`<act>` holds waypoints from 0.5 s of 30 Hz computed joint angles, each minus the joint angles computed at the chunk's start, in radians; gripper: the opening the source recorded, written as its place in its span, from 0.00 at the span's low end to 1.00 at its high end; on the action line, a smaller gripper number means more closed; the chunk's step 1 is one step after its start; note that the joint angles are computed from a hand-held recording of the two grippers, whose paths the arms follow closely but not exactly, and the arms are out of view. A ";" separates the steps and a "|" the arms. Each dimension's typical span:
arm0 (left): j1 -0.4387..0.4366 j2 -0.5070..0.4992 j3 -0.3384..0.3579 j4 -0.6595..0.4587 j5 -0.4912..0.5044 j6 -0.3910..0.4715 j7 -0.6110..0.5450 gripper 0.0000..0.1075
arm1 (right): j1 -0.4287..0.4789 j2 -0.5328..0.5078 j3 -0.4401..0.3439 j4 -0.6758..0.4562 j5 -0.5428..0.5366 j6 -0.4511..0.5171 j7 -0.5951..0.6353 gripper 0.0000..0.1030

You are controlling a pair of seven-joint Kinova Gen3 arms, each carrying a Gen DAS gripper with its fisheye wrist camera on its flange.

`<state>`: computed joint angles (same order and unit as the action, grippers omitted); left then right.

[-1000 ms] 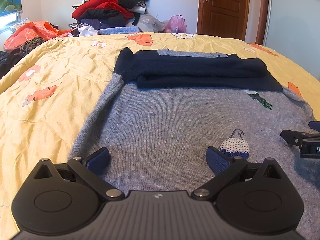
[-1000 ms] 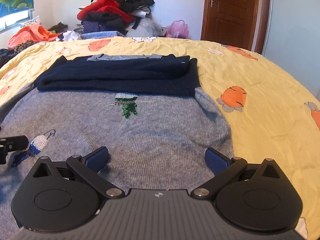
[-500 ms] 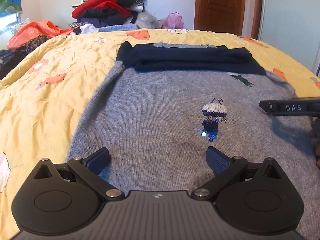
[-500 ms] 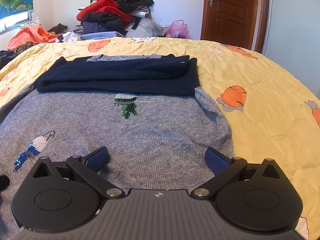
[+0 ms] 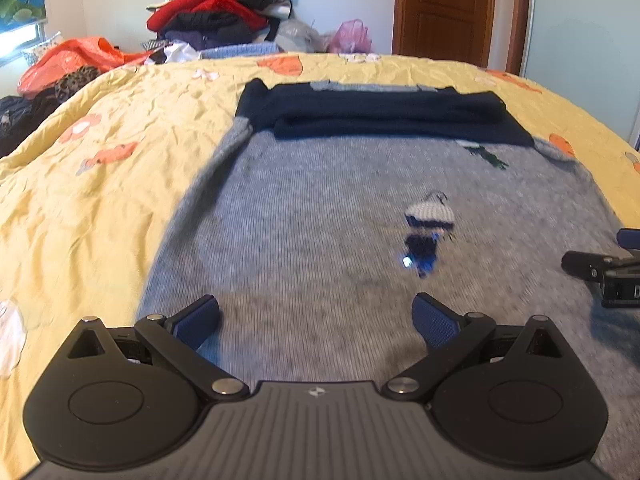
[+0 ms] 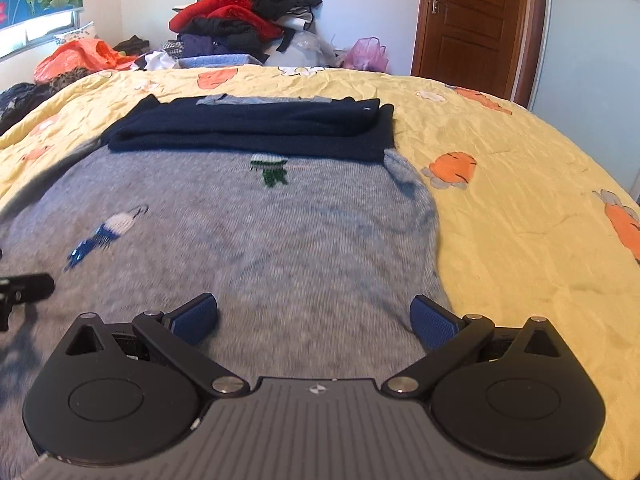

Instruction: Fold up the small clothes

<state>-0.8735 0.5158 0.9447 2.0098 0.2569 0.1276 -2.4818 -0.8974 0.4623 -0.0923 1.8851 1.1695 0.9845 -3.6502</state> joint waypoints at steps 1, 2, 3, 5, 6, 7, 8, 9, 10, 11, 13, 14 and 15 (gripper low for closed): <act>-0.016 -0.007 0.010 0.004 0.000 0.016 -0.001 0.96 | 0.000 -0.003 -0.015 -0.001 -0.011 0.010 0.005 1.00; -0.035 -0.013 0.023 0.011 0.005 0.026 -0.009 0.96 | -0.013 -0.011 -0.011 0.007 -0.019 0.006 -0.006 1.00; -0.053 -0.018 0.036 0.022 0.011 0.028 -0.021 0.96 | -0.022 -0.016 -0.013 0.018 -0.016 0.005 -0.028 1.00; -0.091 -0.023 0.066 0.050 0.021 0.015 -0.048 0.96 | -0.045 -0.015 -0.021 0.031 -0.008 0.025 -0.051 1.00; -0.121 -0.016 0.096 0.070 0.020 -0.004 -0.066 0.96 | -0.050 -0.016 -0.025 0.032 -0.012 0.034 -0.053 1.00; -0.151 -0.001 0.127 0.089 0.010 -0.029 -0.080 0.96 | -0.055 -0.018 -0.029 0.035 -0.013 0.038 -0.063 1.00; -0.180 0.022 0.159 0.105 -0.009 -0.054 -0.086 0.96 | -0.061 -0.020 -0.030 0.046 -0.002 0.037 -0.082 1.00; -0.201 0.048 0.183 0.114 -0.029 -0.069 -0.087 0.96 | -0.061 -0.021 -0.031 0.055 0.010 0.033 -0.096 1.00; -0.212 0.070 0.194 0.111 -0.042 -0.069 -0.079 0.96 | -0.057 -0.025 -0.033 0.062 0.017 0.026 -0.104 1.00; -0.211 0.078 0.193 0.103 -0.052 -0.060 -0.065 0.96 | -0.050 -0.024 -0.035 0.060 0.018 0.024 -0.098 1.00; -0.199 0.077 0.187 0.098 -0.077 -0.061 -0.041 0.96 | -0.044 -0.019 -0.037 0.054 0.019 0.025 -0.087 1.00; -0.199 0.078 0.188 0.099 -0.089 -0.064 -0.029 0.96 | -0.042 -0.019 -0.037 0.053 0.020 0.024 -0.087 1.00; -0.199 0.078 0.189 0.099 -0.101 -0.064 -0.017 0.96 | -0.044 -0.019 -0.038 0.053 0.020 0.026 -0.089 1.00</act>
<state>-1.0724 0.5937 1.1336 2.1090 0.1560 0.0639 -2.4987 -0.9409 0.4437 -0.1298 1.9383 1.1897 1.0106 -3.7394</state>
